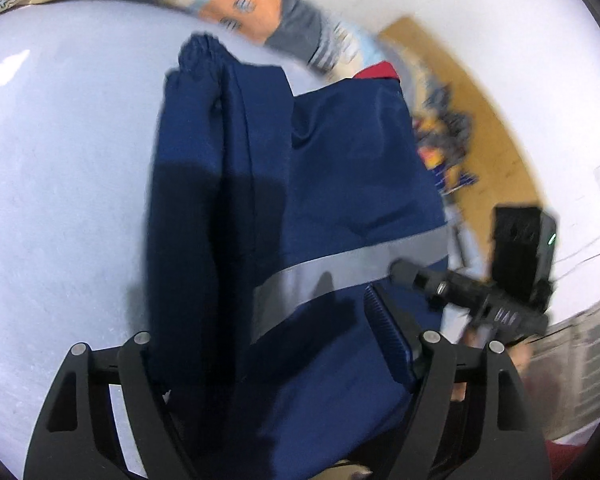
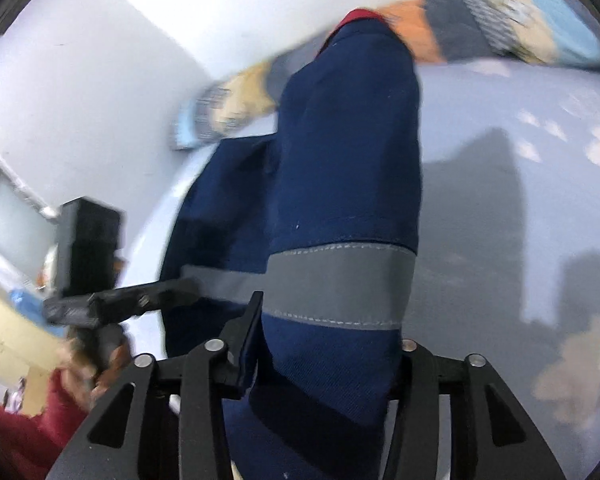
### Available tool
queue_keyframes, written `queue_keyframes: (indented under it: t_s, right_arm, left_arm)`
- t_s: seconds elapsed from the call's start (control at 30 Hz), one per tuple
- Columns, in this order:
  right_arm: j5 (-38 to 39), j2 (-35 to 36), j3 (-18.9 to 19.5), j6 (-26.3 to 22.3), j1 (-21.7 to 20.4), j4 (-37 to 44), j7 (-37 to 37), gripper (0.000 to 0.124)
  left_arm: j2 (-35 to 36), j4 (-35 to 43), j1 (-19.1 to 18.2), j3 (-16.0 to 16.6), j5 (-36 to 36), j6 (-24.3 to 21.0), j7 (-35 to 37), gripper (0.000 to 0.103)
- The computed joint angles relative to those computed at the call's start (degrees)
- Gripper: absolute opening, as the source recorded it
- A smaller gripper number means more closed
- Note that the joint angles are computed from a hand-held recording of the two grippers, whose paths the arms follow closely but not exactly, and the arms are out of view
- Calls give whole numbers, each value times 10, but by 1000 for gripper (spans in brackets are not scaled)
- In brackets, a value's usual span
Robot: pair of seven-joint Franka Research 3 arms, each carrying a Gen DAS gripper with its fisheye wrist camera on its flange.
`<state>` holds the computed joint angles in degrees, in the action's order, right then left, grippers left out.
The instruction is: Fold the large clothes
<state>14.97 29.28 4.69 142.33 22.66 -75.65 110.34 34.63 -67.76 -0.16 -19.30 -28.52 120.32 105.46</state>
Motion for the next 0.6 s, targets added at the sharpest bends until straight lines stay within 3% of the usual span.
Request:
queue_keyframes:
  t_s: [0.03, 0.1, 0.2, 0.3, 0.37, 0.43, 0.6]
  right_arm:
    - [-25, 16, -22, -61, 9, 27, 49, 55]
    - [-27, 18, -36, -99, 6, 28, 115, 57]
    - [-57, -30, -39, -51, 14, -39, 136, 57]
    - [-229, -72, -89, -44, 83, -80, 220, 57]
    - [-298, -115, -93, 0, 102, -144, 259, 57]
    - [-297, -135, -70, 73, 85, -192, 256, 57]
    - [-327, -158, -41, 91, 86, -246, 290, 47]
  left_arm:
    - [-5, -10, -34, 33, 66, 22, -37, 78]
    - [-23, -42, -68, 66, 153, 71, -73, 78]
    - [-81, -133, -80, 85, 239, 170, -104, 78]
    - [-143, -235, -45, 63, 231, 259, -67, 79]
    - [-188, -315, -34, 49, 217, 323, -40, 79]
    - [-210, -359, -33, 45, 219, 349, -24, 79]
    - [-230, -408, -74, 55, 287, 385, -62, 79]
